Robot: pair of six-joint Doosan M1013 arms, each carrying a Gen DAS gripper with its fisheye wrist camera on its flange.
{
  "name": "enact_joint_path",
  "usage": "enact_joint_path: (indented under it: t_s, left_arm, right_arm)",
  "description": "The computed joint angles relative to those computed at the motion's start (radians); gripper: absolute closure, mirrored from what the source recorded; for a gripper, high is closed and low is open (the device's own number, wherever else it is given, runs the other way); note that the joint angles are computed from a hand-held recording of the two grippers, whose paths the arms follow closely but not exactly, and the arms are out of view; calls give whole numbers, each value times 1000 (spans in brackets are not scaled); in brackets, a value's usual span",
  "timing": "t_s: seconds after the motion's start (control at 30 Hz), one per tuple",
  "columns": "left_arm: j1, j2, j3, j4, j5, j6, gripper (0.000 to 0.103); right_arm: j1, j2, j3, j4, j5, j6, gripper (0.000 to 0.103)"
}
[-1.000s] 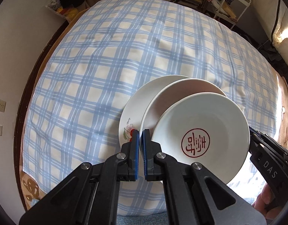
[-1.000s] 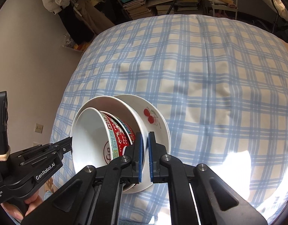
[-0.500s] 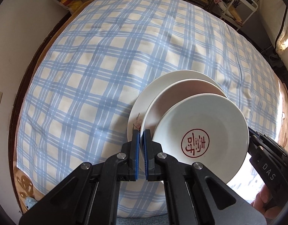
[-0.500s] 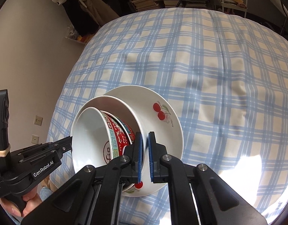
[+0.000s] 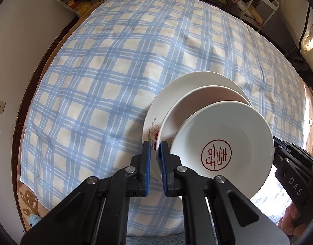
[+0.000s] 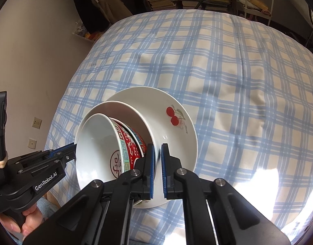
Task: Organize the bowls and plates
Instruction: 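Lower the stacked bowls onto the cherry plate stack with both grippers, then open both grippers and pull them back from the stack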
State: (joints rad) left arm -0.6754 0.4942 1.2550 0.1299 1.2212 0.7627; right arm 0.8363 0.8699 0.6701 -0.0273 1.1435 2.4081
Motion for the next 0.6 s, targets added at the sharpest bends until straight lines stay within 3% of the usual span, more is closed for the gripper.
enact_joint_path:
  t_s: [0.3, 0.5, 0.57, 0.6]
  left_arm:
    - [-7, -9, 5, 35, -12, -16, 90]
    - [-15, -26, 12, 86, -21, -37, 86]
    - [-22, -32, 16, 106, -11, -49, 85]
    - [-26, -38, 20, 116, -10, -54, 84]
  right_arm:
    - [-2, -2, -4, 16, 23, -19, 94]
    - [5, -36, 32, -44, -23, 1, 93]
    - [9, -49, 45, -80, -19, 23, 89]
    - [14, -55, 50, -107, -14, 36, 80]
